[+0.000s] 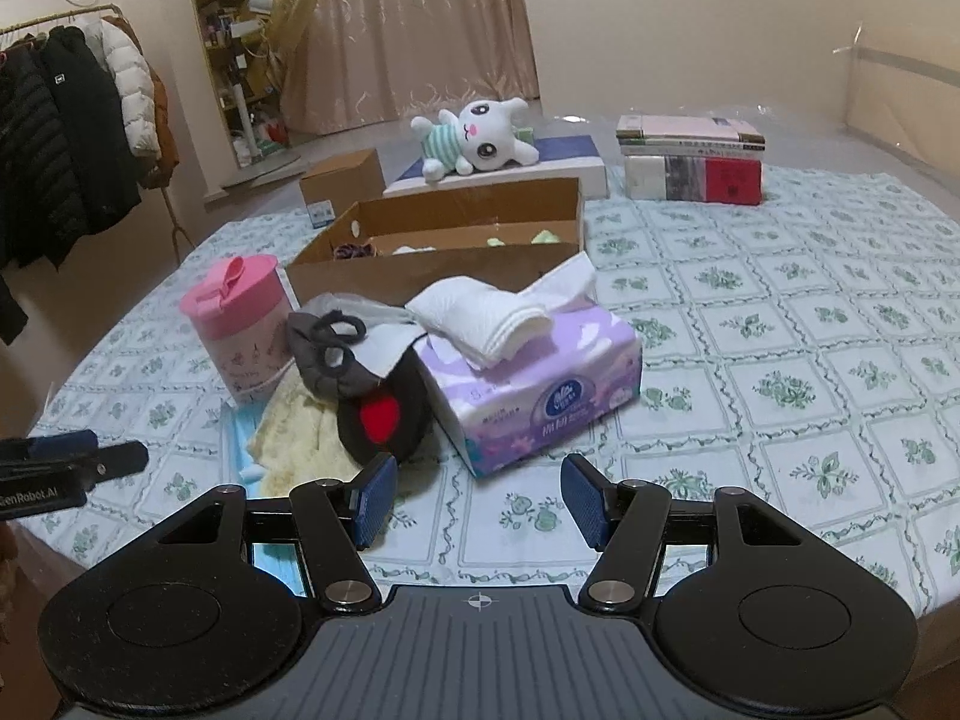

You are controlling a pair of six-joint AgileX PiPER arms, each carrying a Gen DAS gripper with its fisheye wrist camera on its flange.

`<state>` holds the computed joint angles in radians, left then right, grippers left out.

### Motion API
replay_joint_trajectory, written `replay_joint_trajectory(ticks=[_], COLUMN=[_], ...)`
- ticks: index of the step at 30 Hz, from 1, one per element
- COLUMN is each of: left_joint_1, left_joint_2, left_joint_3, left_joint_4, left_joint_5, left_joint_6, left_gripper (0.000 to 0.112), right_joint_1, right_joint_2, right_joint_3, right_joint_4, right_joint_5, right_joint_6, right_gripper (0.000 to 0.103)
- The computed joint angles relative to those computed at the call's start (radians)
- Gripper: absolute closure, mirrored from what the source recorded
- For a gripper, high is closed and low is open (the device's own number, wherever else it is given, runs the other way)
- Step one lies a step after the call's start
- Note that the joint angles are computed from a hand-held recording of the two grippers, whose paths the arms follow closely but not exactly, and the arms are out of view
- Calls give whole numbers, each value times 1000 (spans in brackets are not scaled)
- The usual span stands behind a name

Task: Organize soft objects
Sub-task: 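Move both tools back toward the remaining pile, then grasp the white folded tissue with the right tool while the left tool reaches the blue mask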

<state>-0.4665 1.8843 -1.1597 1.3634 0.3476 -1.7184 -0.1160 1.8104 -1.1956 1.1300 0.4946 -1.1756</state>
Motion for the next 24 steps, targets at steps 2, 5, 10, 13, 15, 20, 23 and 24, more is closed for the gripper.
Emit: replay_joint_trajectory(ticks=[2,5,10,13,15,20,23,24], left_joint_1=[0,2,8,20,27,54,74,78], left_joint_2=[13,33,65,83,97,141,170,178], left_joint_3=[-11,-30,-66,-92,-114,-192,-247,-262], left_joint_4=[-25,-67,-140,-203,-254,-447,-574,-595], left_joint_5=[-1,-7,-18,-32,-36,-43,-44,-42], left_joint_6=[22,61,134,196,251,463,599,624], left_gripper=[39,39,39,39,39,40,41,41], right_joint_1=[1,3,16,25,31,52,64,65], right_joint_2=[5,25,76,120,160,290,379,424], right_joint_3=[-3,-29,-109,-184,-253,-481,-636,-713], right_joint_4=[-2,-20,-63,-97,-127,-265,-357,-391], right_joint_5=[-2,1,7,13,22,79,142,184], right_joint_6=[2,12,10,22,34,117,187,214], right_gripper=[42,42,42,42,42,42,42,42])
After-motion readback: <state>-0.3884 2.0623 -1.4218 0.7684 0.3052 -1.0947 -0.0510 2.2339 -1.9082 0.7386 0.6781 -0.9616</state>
